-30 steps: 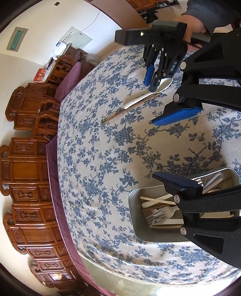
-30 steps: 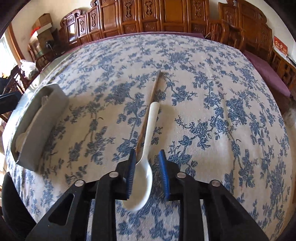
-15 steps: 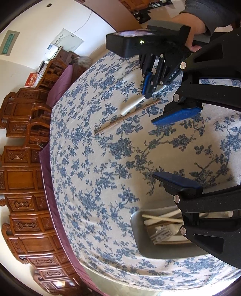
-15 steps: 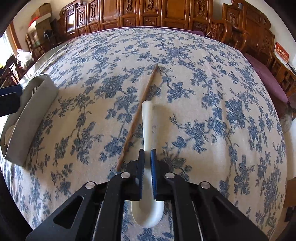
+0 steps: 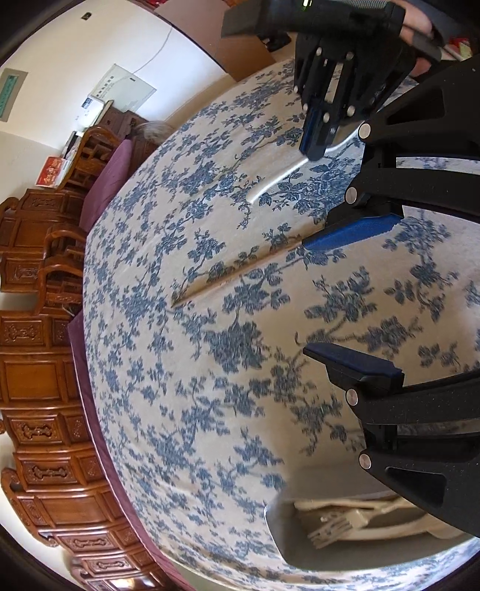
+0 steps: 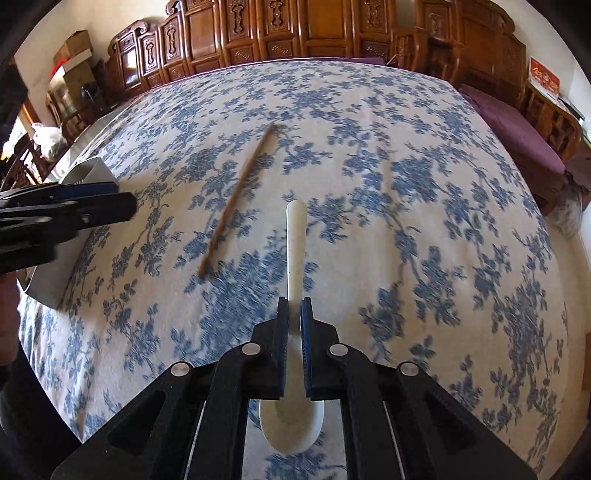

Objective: Organize utensils
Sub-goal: 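Grasp the wooden chopstick on the cloth with the left gripper while the right gripper holds the spoon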

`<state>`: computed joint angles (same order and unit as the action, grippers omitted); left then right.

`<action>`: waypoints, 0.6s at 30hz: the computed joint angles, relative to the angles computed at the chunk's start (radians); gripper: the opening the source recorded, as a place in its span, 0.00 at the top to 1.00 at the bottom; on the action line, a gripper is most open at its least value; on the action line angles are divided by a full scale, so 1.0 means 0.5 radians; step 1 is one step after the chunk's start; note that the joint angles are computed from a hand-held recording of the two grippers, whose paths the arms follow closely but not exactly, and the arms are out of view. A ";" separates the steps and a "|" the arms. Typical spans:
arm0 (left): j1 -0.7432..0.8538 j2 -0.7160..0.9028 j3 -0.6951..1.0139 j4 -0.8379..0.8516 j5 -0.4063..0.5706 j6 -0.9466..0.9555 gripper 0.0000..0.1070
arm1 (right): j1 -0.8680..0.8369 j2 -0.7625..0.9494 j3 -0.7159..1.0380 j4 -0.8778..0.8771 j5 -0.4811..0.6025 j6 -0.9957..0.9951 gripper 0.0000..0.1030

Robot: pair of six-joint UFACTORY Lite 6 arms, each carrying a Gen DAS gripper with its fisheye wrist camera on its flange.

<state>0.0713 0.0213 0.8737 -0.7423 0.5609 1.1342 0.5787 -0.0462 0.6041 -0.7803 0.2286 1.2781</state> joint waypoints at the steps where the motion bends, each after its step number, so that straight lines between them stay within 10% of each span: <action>1: -0.029 0.018 0.001 0.003 -0.023 -0.019 0.54 | -0.013 -0.028 -0.029 -0.008 -0.004 0.006 0.92; 18: -0.413 0.487 0.188 -0.039 -0.375 -0.253 0.65 | -0.062 -0.173 -0.165 -0.093 -0.021 0.111 0.92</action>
